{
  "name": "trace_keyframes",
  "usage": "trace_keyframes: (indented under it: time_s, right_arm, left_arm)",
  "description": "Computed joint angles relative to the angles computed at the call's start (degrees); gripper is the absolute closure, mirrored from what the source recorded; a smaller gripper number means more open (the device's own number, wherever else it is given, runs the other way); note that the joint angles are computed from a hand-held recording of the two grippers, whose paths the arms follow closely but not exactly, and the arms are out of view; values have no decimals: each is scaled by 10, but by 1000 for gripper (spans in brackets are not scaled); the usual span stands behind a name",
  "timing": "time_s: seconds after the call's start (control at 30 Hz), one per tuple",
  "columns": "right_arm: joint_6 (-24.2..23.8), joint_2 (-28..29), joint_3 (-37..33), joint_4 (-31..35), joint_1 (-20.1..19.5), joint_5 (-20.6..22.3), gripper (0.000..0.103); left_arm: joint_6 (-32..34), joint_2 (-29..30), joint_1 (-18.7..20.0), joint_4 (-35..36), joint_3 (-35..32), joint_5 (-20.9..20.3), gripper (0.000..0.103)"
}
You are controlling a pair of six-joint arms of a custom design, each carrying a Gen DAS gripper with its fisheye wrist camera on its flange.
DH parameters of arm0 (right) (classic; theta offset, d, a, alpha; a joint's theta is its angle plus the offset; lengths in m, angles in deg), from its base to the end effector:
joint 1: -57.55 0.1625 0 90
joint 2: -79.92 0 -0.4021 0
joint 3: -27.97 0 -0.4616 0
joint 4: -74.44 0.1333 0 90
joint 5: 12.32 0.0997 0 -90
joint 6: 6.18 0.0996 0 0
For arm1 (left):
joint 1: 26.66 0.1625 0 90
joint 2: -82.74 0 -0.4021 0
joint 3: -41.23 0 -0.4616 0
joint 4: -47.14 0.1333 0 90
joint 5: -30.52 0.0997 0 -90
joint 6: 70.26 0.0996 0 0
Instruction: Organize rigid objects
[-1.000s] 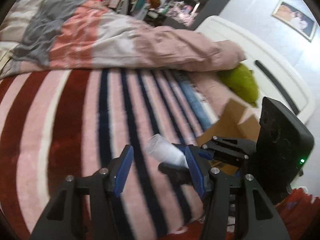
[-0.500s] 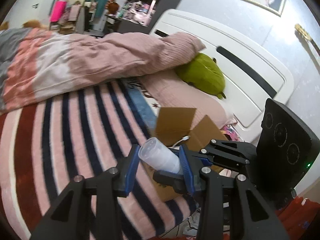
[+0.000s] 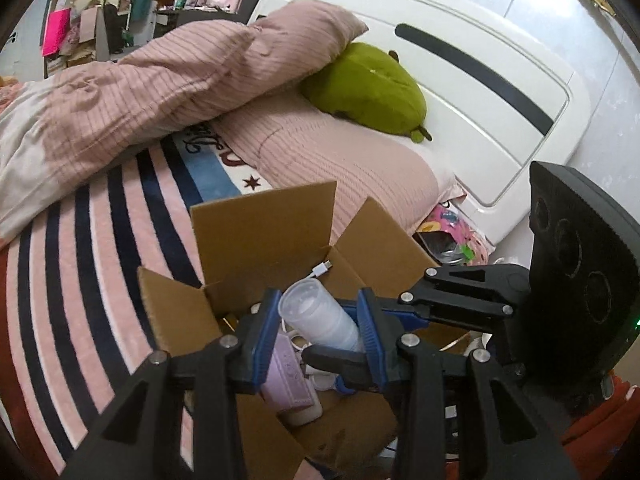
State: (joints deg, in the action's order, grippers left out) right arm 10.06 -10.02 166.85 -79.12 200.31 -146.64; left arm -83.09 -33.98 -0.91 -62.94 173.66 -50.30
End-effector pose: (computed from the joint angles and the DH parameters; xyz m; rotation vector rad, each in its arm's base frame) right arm 0.3714 -0.2023 0.1728 0.6625 -2.4266 0.8451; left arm -0.2689 -0.2953 0.3062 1.3165 2.7558 -0.2439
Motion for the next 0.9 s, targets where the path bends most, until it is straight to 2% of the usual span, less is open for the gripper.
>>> trace_keyframes:
  time_s: [0.07, 0.1, 0.13, 0.17, 0.2, 0.23, 0.37, 0.43, 0.53, 0.67, 0.7, 0.73, 0.77, 0.9]
  right_arm:
    - [4, -4, 3, 9, -6, 2, 82]
    - [5, -1, 3, 10, -6, -4, 81]
    - [10, 1, 1, 18, -4, -10, 77]
    - [12, 2, 1, 22, -5, -13, 73]
    - [11, 1, 2, 20, -7, -12, 64]
    - [9, 0, 3, 15, -8, -10, 56]
    - [9, -4, 6, 6, -7, -9, 48]
    - [4, -3, 9, -12, -3, -14, 37]
    - [-12, 3, 12, -49, 6, -22, 25]
    - [-29, 12, 15, -98, 22, -28, 19]
    - [-37, 17, 14, -115, 26, -31, 15]
    - [-46, 23, 14, -134, 32, -35, 10]
    - [-58, 30, 14, -157, 37, -37, 10]
    - [-96, 61, 5, -221, 61, -54, 0]
  left_arm:
    - [0, 4, -2, 1, 1, 7, 66]
    - [-1, 4, -5, 5, 1, 15, 56]
    - [-4, 0, -11, 8, 2, 28, 42]
    - [-6, -6, -15, 6, 5, 41, 35]
    - [-7, -12, -18, 4, 7, 49, 25]
    - [-11, -18, -20, 2, 9, 57, 20]
    - [-40, -52, -41, 14, 17, 100, 18]
    - [-58, -73, -58, 31, 21, 135, 17]
    - [-97, -108, -88, 72, 24, 194, 17]
    - [-140, -160, -121, 124, 26, 251, 16]
    - [-155, -172, -129, 142, 26, 267, 13]
    - [-172, -185, -138, 161, 25, 286, 6]
    - [-187, -196, -146, 176, 25, 302, 4]
    - [-261, -236, -178, 258, 21, 362, 3]
